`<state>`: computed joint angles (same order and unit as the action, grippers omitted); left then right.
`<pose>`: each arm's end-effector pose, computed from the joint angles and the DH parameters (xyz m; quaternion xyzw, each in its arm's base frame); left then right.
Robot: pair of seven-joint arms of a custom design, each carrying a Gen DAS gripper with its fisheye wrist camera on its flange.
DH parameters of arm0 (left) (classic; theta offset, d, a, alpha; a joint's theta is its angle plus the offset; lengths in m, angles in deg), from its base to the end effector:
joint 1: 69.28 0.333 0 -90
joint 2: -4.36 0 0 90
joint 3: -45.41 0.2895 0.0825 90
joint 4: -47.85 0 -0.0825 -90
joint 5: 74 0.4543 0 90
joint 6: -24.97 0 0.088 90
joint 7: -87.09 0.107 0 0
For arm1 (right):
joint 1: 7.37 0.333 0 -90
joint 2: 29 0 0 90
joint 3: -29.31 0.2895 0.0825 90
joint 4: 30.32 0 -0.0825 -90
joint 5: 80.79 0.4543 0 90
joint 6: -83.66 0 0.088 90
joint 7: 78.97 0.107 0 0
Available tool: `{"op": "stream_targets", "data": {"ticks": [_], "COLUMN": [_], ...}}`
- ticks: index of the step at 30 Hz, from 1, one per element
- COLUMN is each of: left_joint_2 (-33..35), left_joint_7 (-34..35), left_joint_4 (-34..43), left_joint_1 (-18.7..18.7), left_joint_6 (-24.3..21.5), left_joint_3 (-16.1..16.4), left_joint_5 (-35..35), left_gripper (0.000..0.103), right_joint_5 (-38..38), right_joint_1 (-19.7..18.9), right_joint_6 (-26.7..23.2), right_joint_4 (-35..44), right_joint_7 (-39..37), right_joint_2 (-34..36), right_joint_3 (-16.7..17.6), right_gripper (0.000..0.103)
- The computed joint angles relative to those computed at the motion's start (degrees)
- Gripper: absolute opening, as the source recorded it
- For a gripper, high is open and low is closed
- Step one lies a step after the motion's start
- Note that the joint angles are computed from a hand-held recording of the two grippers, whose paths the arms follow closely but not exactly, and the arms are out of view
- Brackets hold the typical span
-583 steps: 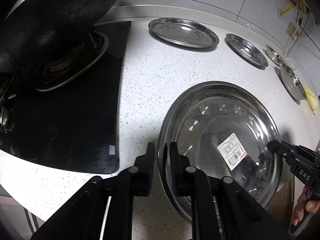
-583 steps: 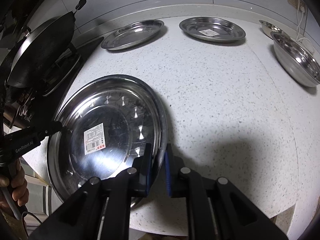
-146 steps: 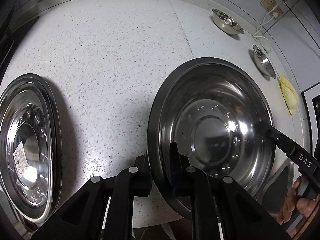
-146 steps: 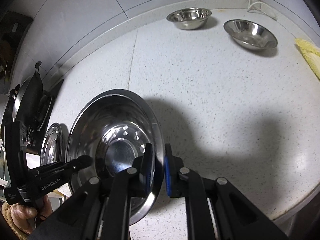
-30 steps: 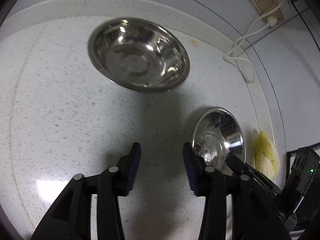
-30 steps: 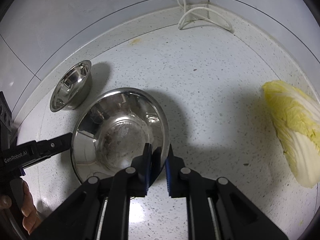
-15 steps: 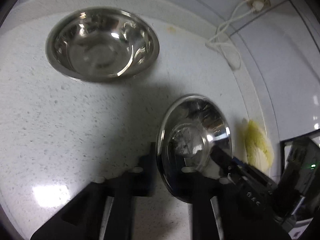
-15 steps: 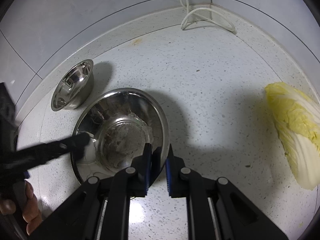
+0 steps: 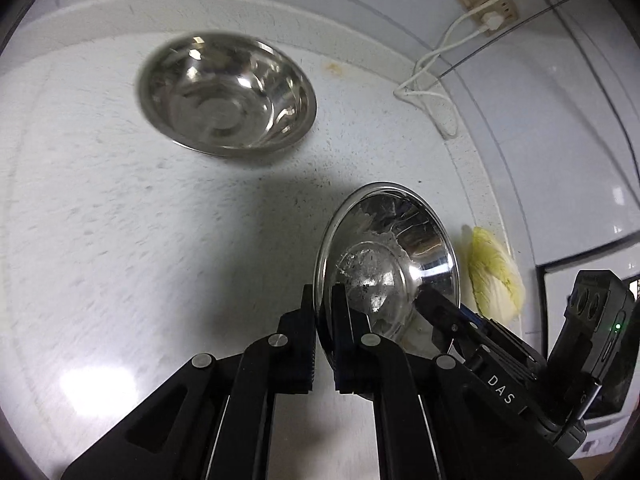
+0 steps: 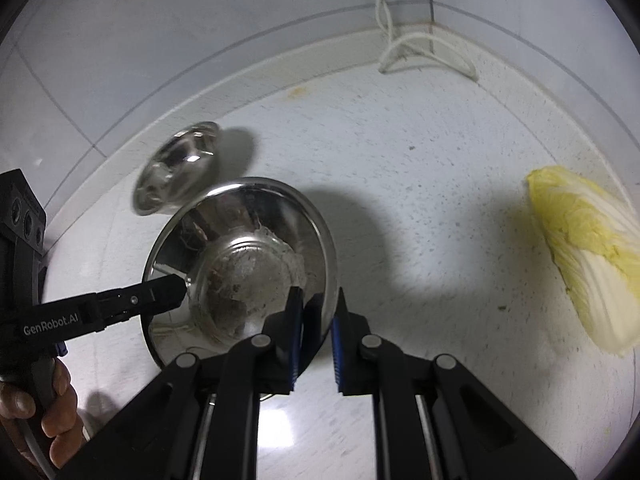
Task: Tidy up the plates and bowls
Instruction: 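Carry the medium bowl with both grippers over the large bowl, then lower the medium bowl into the large bowl with both grippers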
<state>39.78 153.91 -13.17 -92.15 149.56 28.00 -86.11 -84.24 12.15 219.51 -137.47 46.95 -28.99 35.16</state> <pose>0.6678 -0.4765 0.5168 0.6299 -0.7129 0.2867 0.1130 0.6053 0.2862 0.5157 -0.6310 0.7348 -0.0863 0.2336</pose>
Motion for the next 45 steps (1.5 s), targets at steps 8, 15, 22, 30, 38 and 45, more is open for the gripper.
{"op": "stream_targets", "data": {"ticks": [8,15,22,30,38,45], "left_joint_2": [-24.07,-47.79,-59.11,-61.54,-60.20,-59.31], "left_joint_7": [2.13,9.61,9.82,10.41,9.53,8.89], "left_joint_4": [-25.81,-50.70,-64.26,-69.86,-69.66,-69.02], "left_joint_1": [5.61,6.32,5.41,4.40,4.43,4.59], "left_joint_6": [6.03,8.73,4.88,2.06,2.27,2.37], "left_joint_3": [-0.23,3.98,7.39,7.93,7.33,7.05], "left_joint_5": [-7.22,-18.11,-15.36,-12.85,-11.19,-10.00], "left_gripper": [0.004,0.004,0.006,0.008,0.009,0.010], "right_joint_5": [-3.20,-5.53,-5.34,-3.10,-3.01,-2.44], "right_joint_1": [3.32,7.32,12.32,15.29,16.01,16.02], "right_joint_6": [-0.19,-1.94,-7.48,-11.19,-11.54,-11.53], "right_joint_4": [-1.22,-1.02,4.17,4.23,4.12,4.57], "right_joint_7": [3.55,5.14,6.09,7.24,7.97,6.92], "right_joint_2": [-6.64,-9.64,-3.11,-0.20,0.82,1.41], "right_joint_3": [3.30,7.12,9.14,8.42,8.00,7.70], "right_gripper": [0.012,0.012,0.012,0.012,0.013,0.013]}}
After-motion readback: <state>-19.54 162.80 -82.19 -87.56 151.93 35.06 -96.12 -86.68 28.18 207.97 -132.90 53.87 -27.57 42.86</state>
